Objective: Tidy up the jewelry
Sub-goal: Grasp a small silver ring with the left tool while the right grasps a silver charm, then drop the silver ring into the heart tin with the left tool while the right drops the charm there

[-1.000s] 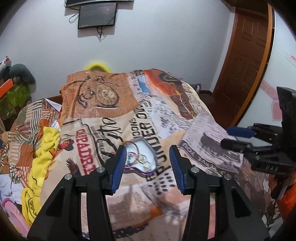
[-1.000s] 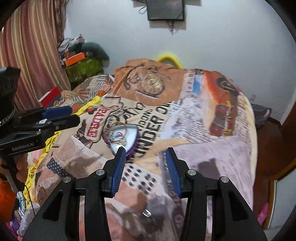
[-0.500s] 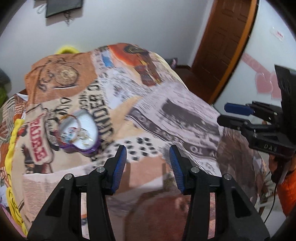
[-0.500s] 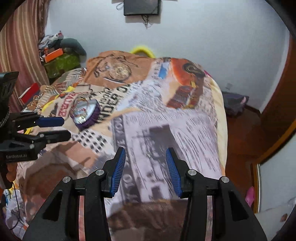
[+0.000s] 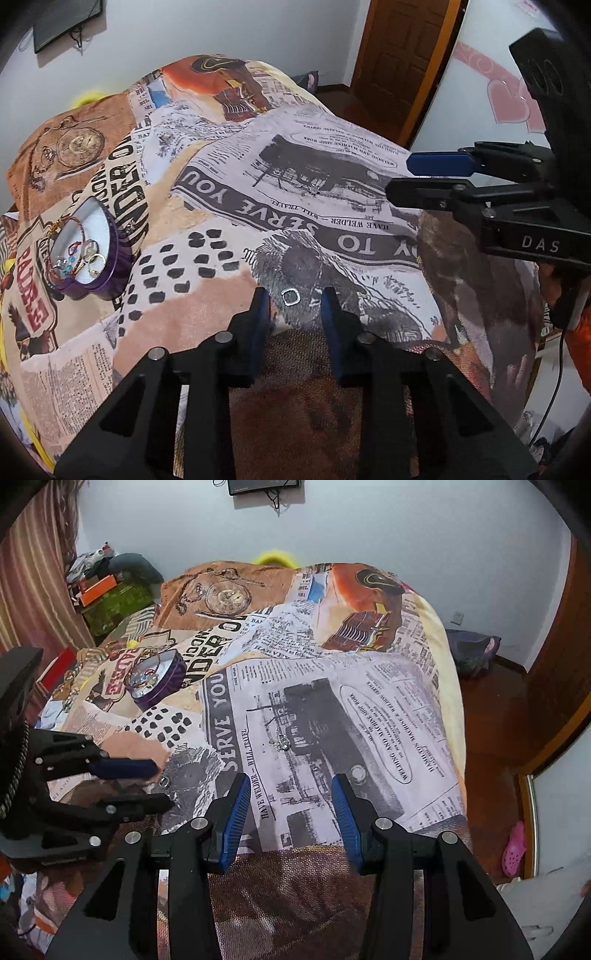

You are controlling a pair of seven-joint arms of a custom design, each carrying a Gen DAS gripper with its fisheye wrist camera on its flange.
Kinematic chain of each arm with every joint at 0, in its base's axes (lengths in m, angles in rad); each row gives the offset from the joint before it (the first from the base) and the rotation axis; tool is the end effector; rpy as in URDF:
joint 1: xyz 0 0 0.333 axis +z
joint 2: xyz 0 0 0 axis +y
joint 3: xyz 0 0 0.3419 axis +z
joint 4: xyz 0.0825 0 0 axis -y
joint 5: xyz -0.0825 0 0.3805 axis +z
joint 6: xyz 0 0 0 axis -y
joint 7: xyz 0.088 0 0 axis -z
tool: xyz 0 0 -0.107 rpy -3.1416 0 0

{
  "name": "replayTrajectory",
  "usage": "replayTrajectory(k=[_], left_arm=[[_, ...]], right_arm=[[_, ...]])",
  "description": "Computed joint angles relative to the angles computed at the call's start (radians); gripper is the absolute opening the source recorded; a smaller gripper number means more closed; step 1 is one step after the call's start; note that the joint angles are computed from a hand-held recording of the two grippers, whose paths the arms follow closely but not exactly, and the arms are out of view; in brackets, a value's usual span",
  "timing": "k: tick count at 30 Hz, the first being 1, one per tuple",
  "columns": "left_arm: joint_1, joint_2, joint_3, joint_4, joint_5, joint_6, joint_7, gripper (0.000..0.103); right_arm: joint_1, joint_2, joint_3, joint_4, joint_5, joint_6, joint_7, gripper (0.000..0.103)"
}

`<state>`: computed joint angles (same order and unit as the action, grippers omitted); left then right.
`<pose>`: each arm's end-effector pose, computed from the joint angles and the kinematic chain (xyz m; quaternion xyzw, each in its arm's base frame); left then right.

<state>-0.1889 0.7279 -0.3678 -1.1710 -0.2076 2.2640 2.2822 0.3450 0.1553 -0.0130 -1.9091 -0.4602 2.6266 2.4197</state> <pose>0.7174 -0.3385 0.4460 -0.2567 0.9245 -0.2809 0.0213 0.6004 0.2187 0.5046 -0.6085 0.7280 -0.2131 0.2331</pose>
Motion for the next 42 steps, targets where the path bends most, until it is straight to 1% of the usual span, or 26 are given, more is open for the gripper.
replayTrajectory(k=[1,3,6,10,15,18,20,23,25,26,29,30,32,35,37,42], left_arm=[[-0.001,0.002,0.000,0.003,0.000,-0.003,-0.002,0.024],[-0.003,0.015,0.002,0.022,0.000,-0.015,-0.010,0.016],[-0.002,0.027,0.000,0.039,-0.004,-0.025,-0.017,0.010],[0.006,0.031,-0.003,0.044,-0.021,-0.031,-0.028,0.009],[0.010,0.028,0.005,0.045,-0.027,0.003,-0.071,0.009],[0.017,0.025,0.006,0.043,-0.029,0.055,-0.080,0.009],[0.024,0.026,0.004,0.045,-0.028,0.086,-0.081,0.009],[0.028,0.050,0.003,0.090,-0.026,0.084,-0.096,0.009],[0.029,0.070,0.003,0.124,-0.025,0.076,-0.108,0.009],[0.035,0.070,0.001,0.124,-0.028,0.077,-0.109,0.009],[0.038,0.087,-0.001,0.151,-0.032,0.071,-0.119,0.009],[0.038,0.093,-0.001,0.160,-0.033,0.068,-0.121,0.009],[0.042,0.099,-0.007,0.172,-0.041,0.060,-0.124,0.009],[0.049,0.090,-0.015,0.167,-0.052,0.069,-0.110,0.009],[0.057,0.079,-0.021,0.159,-0.062,0.080,-0.098,0.009],[0.069,0.070,-0.025,0.173,-0.084,0.094,-0.089,0.009]], right_arm=[[0.000,0.003,-0.001,0.001,0.000,0.000,-0.001,0.042],[0.000,0.011,-0.003,0.008,-0.003,-0.004,-0.003,0.042],[-0.001,0.020,-0.004,0.010,0.012,0.005,-0.011,0.042],[-0.001,0.032,-0.010,0.016,0.026,0.010,-0.024,0.042],[-0.002,0.068,-0.020,0.058,0.052,0.002,-0.062,0.042],[0.000,0.101,-0.029,0.096,0.064,-0.011,-0.094,0.042],[-0.006,0.124,-0.025,0.119,0.102,-0.013,-0.139,0.042],[-0.005,0.160,-0.031,0.153,0.150,-0.026,-0.180,0.042],[-0.001,0.180,-0.036,0.173,0.172,-0.041,-0.200,0.038],[-0.004,0.186,-0.032,0.177,0.193,-0.040,-0.217,0.031],[-0.003,0.186,-0.034,0.171,0.226,-0.019,-0.249,0.024],[-0.004,0.188,-0.033,0.172,0.240,-0.017,-0.264,0.019],[0.002,0.194,-0.036,0.184,0.249,-0.027,-0.282,0.012],[0.017,0.199,-0.046,0.199,0.239,-0.042,-0.286,0.012],[0.019,0.196,-0.045,0.201,0.248,-0.037,-0.287,0.012],[0.045,0.189,-0.059,0.227,0.211,-0.025,-0.256,0.012]])
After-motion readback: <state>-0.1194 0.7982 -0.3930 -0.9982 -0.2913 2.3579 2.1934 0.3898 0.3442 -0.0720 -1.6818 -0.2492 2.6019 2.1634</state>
